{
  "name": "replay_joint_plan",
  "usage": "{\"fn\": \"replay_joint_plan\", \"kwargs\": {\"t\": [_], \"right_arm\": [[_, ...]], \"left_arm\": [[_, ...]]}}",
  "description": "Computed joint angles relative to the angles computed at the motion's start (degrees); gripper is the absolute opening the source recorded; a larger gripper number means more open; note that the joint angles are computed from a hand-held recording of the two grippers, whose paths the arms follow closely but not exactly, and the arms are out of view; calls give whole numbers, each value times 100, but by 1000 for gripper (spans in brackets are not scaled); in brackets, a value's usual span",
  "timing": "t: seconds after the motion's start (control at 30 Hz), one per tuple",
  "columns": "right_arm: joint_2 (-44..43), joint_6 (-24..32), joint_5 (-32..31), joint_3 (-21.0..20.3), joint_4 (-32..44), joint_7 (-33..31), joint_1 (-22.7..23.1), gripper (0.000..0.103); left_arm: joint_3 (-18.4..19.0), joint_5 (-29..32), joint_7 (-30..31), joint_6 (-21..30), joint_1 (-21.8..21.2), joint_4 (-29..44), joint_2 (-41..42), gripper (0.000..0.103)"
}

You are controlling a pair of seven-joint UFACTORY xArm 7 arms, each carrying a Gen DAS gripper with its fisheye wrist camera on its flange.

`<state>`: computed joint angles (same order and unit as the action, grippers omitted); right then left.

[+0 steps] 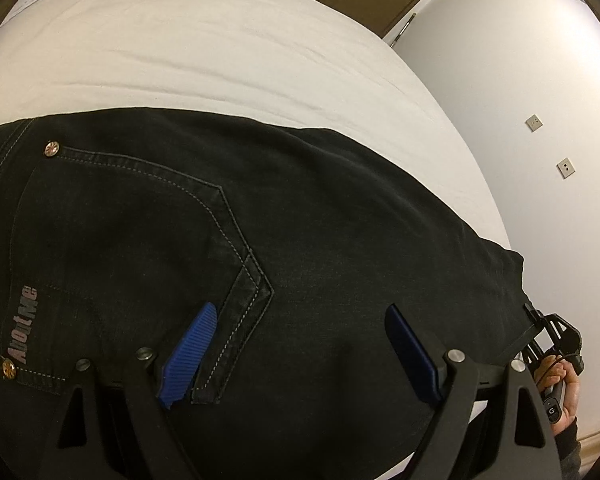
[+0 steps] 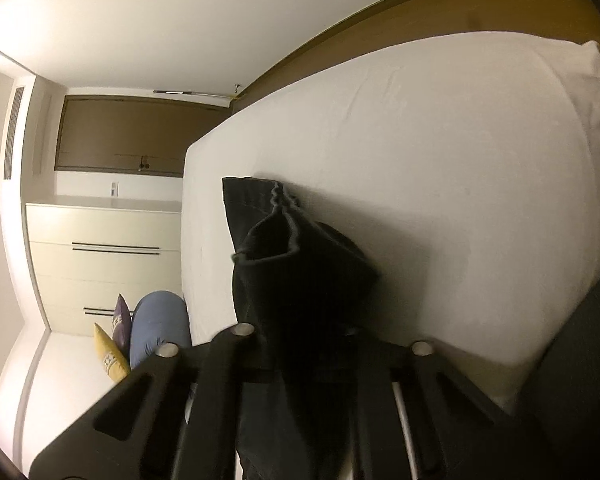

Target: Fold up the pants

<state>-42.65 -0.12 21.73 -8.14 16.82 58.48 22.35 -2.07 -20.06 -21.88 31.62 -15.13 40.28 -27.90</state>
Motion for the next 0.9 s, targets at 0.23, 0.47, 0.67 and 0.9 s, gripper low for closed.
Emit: {"fn": "replay_joint_plan", "kwargs": {"t": [0.23, 0.47, 0.67, 0.9], "right_arm": [[55, 991, -498, 740, 381, -41, -887, 4], [38, 1382, -680, 1034, 496, 66, -1197, 4], [-44, 1586, -783, 1133, 539, 136, -1289, 4], [-76, 2185, -1235, 1498, 917, 222, -1644, 4]], "left_arm": [[-18, 75, -19, 43, 28, 23, 25, 87], [66, -93, 99, -63, -44, -30, 29, 87], [103, -199, 175, -127, -68, -29, 65, 87], [120, -225, 234, -109, -43, -42, 32, 87]]}}
